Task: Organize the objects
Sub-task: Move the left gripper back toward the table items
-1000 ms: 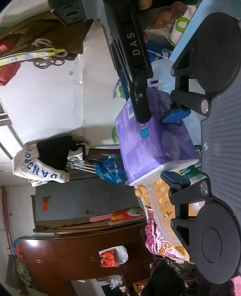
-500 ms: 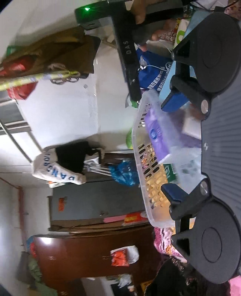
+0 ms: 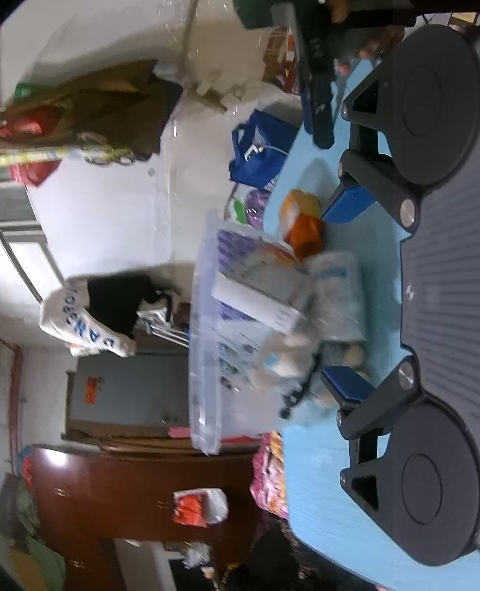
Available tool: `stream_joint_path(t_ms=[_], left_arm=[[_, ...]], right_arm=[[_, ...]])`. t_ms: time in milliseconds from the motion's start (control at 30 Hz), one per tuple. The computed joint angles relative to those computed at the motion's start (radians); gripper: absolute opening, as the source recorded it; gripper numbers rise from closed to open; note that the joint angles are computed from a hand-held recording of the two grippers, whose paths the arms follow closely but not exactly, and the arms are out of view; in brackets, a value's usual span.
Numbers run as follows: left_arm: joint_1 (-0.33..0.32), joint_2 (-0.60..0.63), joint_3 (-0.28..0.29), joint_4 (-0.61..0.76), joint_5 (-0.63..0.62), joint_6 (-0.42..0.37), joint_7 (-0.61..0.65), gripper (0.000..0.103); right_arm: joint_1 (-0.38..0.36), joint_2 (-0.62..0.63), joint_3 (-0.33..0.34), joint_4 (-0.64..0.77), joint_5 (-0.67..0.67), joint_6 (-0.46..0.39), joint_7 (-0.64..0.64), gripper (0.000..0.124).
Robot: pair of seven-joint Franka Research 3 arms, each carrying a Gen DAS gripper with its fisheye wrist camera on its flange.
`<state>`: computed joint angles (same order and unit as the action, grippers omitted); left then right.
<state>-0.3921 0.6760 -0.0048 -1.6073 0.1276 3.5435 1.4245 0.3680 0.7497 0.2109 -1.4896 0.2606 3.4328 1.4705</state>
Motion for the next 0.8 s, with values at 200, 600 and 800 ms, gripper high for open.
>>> stream_joint_path(t_ms=[200, 600, 800], left_arm=[[0.033, 0.018, -0.036, 0.013, 0.038, -0.032, -0.044, 0.087], [-0.085, 0.036, 0.072, 0.037, -0.042, -0.065, -0.027, 0.087], [-0.256, 0.069, 0.262, 0.103, -0.150, -0.159, -0.030, 0.089]], right_arm=[[0.040, 0.024, -0.046, 0.054, 0.030, -0.032, -0.003, 0.103], [0.226, 0.054, -0.271, 0.127, 0.165, -0.072, -0.029, 0.103], [0.302, 0.120, -0.421, 0.272, 0.148, -0.225, 0.075, 0.103]])
